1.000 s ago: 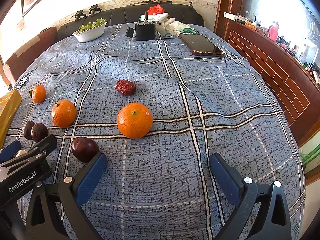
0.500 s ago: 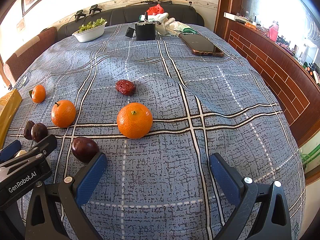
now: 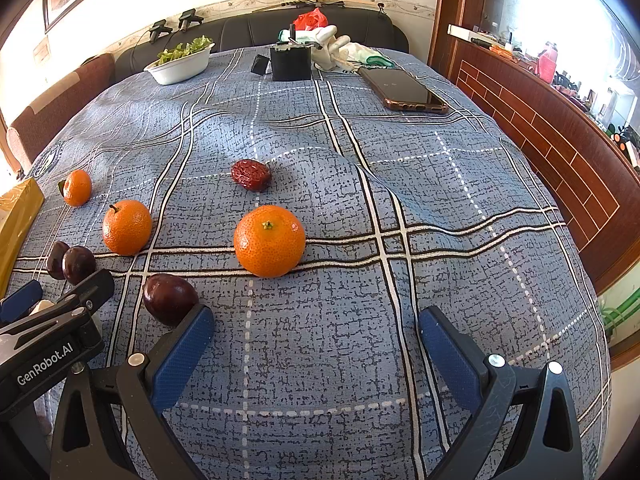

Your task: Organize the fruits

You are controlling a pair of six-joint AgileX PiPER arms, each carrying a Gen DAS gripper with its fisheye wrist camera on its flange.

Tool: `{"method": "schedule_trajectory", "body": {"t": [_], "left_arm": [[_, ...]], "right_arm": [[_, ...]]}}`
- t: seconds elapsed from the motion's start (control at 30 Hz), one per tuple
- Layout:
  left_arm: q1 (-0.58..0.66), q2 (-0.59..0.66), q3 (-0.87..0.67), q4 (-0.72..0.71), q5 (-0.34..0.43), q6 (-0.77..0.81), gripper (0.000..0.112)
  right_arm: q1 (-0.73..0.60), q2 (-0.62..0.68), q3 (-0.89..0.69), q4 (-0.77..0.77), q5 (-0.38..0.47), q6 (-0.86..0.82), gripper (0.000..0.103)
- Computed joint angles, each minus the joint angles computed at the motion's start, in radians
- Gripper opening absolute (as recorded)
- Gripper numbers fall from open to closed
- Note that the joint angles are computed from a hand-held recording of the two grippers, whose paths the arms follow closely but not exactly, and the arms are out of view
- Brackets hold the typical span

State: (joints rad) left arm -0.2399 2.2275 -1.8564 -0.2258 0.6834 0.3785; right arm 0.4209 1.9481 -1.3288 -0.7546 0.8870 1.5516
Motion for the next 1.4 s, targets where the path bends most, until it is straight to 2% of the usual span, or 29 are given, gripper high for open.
{"method": "schedule_trajectory", "body": {"t": [0.27, 0.53, 0.77, 0.83, 0.93, 1.0, 1.1, 1.27, 1.33, 1.37, 1.4], "left_arm": [[0.000, 0.001, -0.005, 0.001, 0.013, 0.005, 0.103], [-0.002, 0.056, -0.130, 0.026, 0.144, 0.008, 0.103], [0.023, 0.045, -0.154, 0.002, 0.266, 0.060, 0.102], [0.059, 0.003, -0.112, -0.100, 0.294, 0.139, 0.098], [0.125, -0.111, 0.023, -0.275, 0.238, 0.286, 0.097], [0.202, -0.170, 0.063, -0.414, 0.261, 0.386, 0.097], [0.291, -0.189, 0.029, -0.461, 0.321, 0.418, 0.097], [0.442, -0.207, 0.012, -0.521, 0.322, 0.539, 0.098], [0.498, -0.177, -0.040, -0.537, 0.375, 0.539, 0.098], [0.524, -0.156, -0.070, -0.543, 0.404, 0.536, 0.098], [0.538, -0.144, -0.086, -0.546, 0.419, 0.538, 0.098]], "right_arm": [[0.001, 0.008, -0.008, 0.000, -0.001, 0.001, 0.103], [-0.007, -0.012, 0.014, 0.004, -0.013, -0.006, 0.103], [-0.024, -0.022, 0.017, 0.060, -0.042, -0.095, 0.103], [-0.024, -0.020, 0.013, 0.064, -0.039, -0.104, 0.103], [-0.025, -0.018, 0.009, 0.065, -0.036, -0.106, 0.103], [-0.025, -0.017, 0.009, 0.064, -0.037, -0.106, 0.103], [-0.026, -0.018, 0.009, 0.067, -0.037, -0.109, 0.103], [-0.030, -0.016, 0.003, 0.082, -0.036, -0.131, 0.103], [-0.033, -0.017, 0.001, 0.091, -0.034, -0.146, 0.102], [-0.029, -0.021, -0.001, 0.096, -0.023, -0.152, 0.099], [-0.014, -0.027, -0.002, 0.090, 0.000, -0.140, 0.090]]}}
